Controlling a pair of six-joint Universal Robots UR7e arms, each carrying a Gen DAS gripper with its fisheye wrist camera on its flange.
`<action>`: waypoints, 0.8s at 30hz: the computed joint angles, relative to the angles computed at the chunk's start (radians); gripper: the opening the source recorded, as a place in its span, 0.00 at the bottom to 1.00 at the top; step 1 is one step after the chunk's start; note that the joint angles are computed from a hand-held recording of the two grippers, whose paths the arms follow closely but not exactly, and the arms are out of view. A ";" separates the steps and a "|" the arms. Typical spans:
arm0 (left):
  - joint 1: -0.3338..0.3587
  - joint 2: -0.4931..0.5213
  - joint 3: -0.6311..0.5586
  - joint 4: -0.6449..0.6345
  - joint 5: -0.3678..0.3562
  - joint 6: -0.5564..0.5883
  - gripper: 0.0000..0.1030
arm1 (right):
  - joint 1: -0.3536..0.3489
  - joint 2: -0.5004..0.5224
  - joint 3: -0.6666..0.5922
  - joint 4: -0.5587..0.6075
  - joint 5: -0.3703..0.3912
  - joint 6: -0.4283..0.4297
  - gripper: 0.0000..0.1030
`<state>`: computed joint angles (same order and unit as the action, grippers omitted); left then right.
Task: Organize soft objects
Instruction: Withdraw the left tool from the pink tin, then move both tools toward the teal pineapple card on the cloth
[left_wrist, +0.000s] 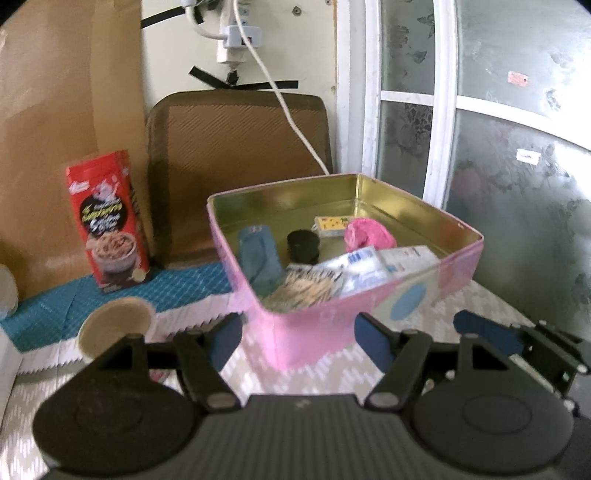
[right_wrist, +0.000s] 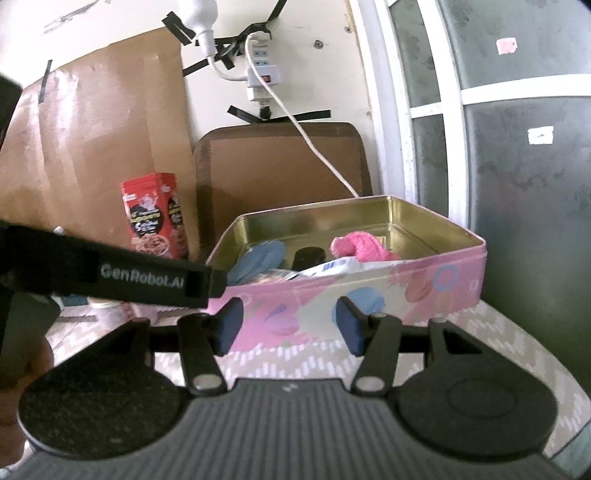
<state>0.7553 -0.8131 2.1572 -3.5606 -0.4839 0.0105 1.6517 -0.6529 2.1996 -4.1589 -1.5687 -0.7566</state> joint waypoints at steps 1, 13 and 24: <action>-0.004 -0.006 0.018 -0.012 0.003 -0.007 0.69 | 0.003 0.000 0.008 -0.004 -0.005 -0.002 0.57; -0.010 -0.114 0.240 0.011 0.036 -0.188 0.71 | 0.023 0.028 0.074 0.046 -0.077 0.034 0.57; 0.023 -0.229 0.416 0.030 0.113 -0.305 0.75 | 0.074 0.123 0.046 0.071 -0.161 -0.012 0.59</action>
